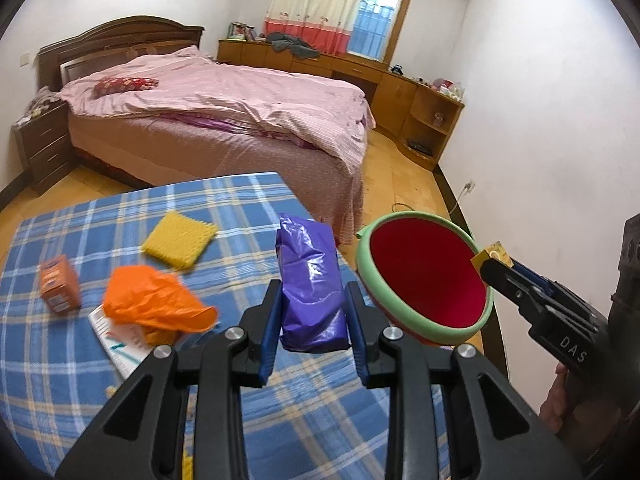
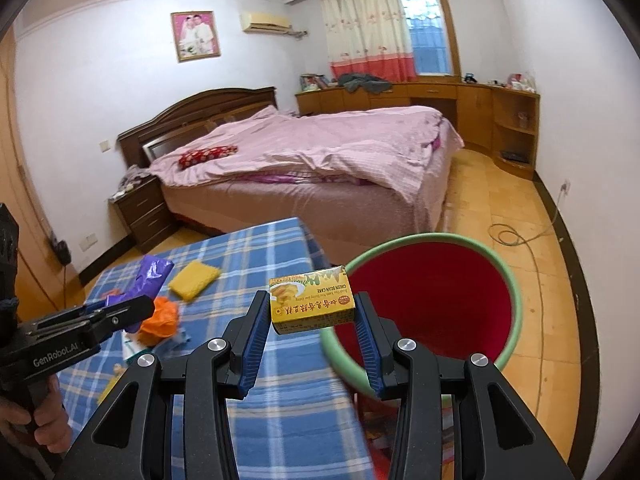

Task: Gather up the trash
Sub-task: 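Carry the purple bag and yellow box together over the red bucket, then open both tools to drop the purple bag and yellow box into the bucket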

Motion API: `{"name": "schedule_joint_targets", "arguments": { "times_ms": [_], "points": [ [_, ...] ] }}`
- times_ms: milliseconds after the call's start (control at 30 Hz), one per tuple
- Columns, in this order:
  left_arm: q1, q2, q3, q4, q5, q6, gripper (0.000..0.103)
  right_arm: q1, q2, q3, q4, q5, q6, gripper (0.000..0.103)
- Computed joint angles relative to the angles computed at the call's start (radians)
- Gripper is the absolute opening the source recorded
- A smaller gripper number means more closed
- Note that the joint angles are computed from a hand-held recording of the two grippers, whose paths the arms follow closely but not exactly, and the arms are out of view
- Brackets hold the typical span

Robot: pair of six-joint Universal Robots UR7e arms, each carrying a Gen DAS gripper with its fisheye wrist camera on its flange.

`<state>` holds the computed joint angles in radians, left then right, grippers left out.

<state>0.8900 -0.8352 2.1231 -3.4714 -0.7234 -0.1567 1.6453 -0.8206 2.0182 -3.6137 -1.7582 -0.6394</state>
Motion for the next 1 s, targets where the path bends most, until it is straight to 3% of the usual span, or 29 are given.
{"name": "schedule_joint_targets", "arguments": {
  "times_ms": [433,733,1000],
  "points": [
    [0.033,0.191,-0.245,0.1,-0.099,0.088,0.031,-0.093,-0.019,-0.053,0.017,0.018,-0.015,0.043],
    [0.071,0.306,-0.401,0.217,-0.149,0.061,0.031,-0.165,-0.009,-0.11,0.076,0.021,-0.022,0.043],
    [0.084,0.359,-0.473,0.292,-0.156,0.03,0.031,-0.197,-0.001,-0.149,0.128,0.016,-0.016,0.043]
  ]
}}
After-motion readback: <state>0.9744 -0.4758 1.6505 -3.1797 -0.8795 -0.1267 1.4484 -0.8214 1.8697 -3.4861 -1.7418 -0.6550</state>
